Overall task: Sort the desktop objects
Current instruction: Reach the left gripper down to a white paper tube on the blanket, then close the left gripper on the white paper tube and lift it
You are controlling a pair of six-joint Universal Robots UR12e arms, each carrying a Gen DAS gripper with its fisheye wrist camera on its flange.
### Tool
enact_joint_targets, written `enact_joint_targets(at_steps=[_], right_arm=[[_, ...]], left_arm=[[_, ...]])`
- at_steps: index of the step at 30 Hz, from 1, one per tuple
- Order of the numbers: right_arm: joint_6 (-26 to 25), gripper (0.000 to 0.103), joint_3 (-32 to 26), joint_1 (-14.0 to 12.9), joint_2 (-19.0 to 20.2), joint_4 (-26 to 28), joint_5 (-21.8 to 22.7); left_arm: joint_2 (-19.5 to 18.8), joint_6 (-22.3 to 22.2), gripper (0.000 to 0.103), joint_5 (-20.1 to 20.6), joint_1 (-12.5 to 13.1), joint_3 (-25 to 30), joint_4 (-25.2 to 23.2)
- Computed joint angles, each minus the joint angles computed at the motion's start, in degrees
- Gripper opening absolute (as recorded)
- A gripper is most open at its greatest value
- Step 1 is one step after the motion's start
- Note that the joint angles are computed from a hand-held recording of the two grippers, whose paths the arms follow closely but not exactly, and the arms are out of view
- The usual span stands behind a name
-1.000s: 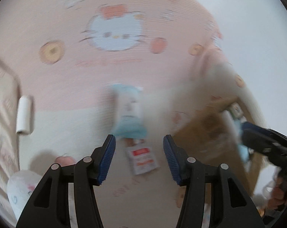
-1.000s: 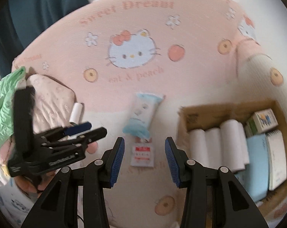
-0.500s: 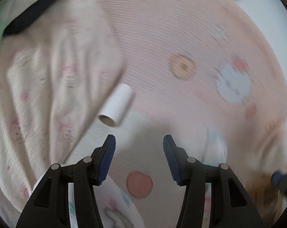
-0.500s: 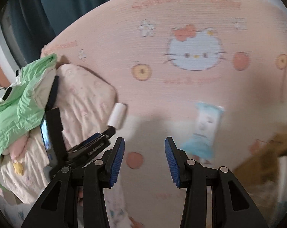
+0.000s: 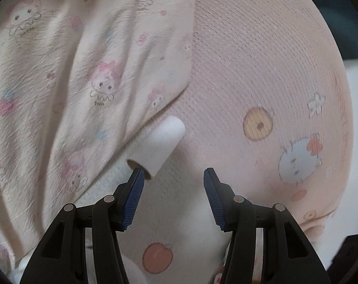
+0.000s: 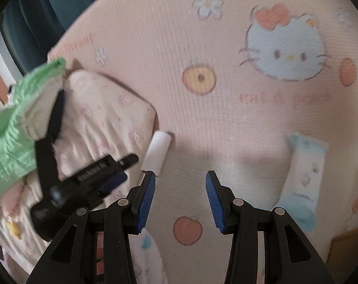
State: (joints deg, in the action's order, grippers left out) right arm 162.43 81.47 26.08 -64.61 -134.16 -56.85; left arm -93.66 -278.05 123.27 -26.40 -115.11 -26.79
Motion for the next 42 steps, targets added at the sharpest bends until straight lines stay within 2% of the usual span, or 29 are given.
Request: enact_joint_targets(at_steps=[3,7,10,14,18,23,27,34,37,42], right_arm=[[-2.07,0.041,-1.99,1.26,1.90,3.11,-1.87],[-2.56,0.041,-2.36,2.46,3.42,2.14,-3.08],[-2.99,0.041,-3.10,3.08,4.61,2.84,-2.32],[-4.51,0.041,-4.89,4.03,6.37,4.39,-1.32],[-6.88,0.041,-6.22,5.06,7.70,4.19,-2.08],[-5.98,0.041,-7.68,5.21,9.27,4.64,-0.05],[-6.99,0.041,-8.08,5.26,9.74,4.94,0.33],[-5.56,0.041,-9.09,4.84,10.60,5.71,-0.71],[-5.67,0.041,-9.53,4.61,10.98,6.68,-0.69],[-3.37,0.041,-10.55,4.35,11.79,7.82,-1.68]], left_arm=[[0.07,1.00,0.056,-0.76,1.02,-1.12,3.35],[0.64,-0.62,0.056,-1.16,2.37,-3.14,7.08],[0.87,-1.30,0.056,-5.09,4.48,-4.79,10.32],[0.56,-0.37,0.056,-13.76,7.68,-6.66,15.22],[0.73,-1.33,0.056,-15.79,8.56,-6.92,14.15],[0.16,-0.66,0.056,-21.81,10.06,-6.75,13.56],[-1.05,1.02,0.056,-26.80,11.12,-7.25,18.08],[-4.04,3.30,0.056,-35.00,12.69,-7.23,25.62],[-5.00,3.31,0.056,-37.21,13.10,-6.74,26.24],[-6.54,8.31,0.056,-40.41,13.26,-4.49,24.49]])
